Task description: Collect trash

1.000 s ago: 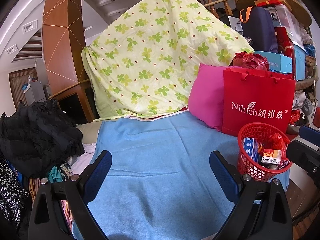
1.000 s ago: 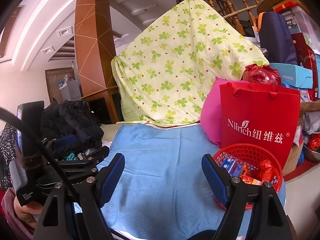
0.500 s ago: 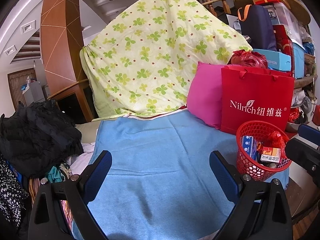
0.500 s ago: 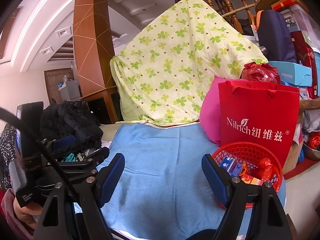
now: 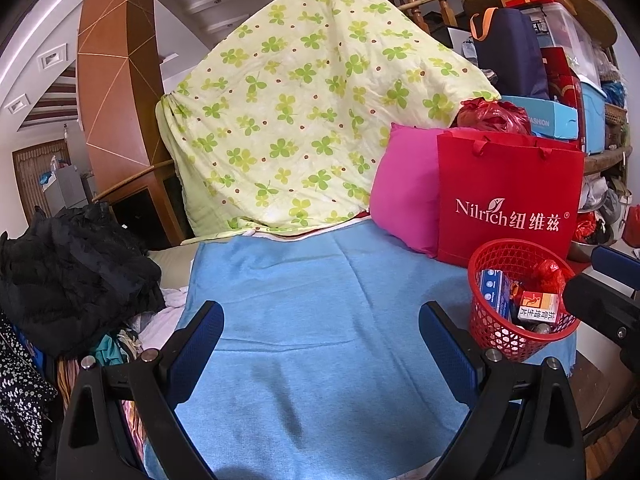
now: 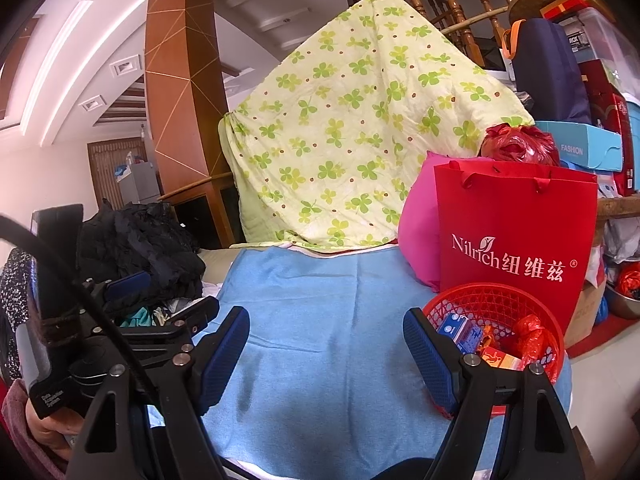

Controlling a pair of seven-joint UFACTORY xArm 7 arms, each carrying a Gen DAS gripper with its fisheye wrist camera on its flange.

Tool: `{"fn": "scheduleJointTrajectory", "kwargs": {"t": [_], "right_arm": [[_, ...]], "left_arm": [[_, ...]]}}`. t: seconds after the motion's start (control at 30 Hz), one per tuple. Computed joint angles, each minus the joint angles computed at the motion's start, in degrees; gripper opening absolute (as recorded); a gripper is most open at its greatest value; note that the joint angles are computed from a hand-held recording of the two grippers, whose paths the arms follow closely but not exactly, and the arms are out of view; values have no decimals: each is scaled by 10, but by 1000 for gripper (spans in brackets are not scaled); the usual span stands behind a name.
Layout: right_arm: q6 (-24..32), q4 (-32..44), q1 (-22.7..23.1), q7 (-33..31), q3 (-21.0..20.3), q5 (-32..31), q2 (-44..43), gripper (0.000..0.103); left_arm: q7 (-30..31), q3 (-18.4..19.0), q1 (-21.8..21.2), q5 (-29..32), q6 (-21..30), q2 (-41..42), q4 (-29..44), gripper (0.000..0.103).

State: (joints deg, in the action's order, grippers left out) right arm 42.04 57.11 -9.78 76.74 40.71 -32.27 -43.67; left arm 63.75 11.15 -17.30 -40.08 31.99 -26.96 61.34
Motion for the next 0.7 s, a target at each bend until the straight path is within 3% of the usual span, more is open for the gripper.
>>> {"fn": "scheduleJointTrajectory", "kwargs": {"t": [0.7], "right_arm": [[-4, -10, 4, 10, -4, -4, -2, 82]], "left_arm": [[-10, -3, -8, 12, -9, -8, -11, 98]]}}
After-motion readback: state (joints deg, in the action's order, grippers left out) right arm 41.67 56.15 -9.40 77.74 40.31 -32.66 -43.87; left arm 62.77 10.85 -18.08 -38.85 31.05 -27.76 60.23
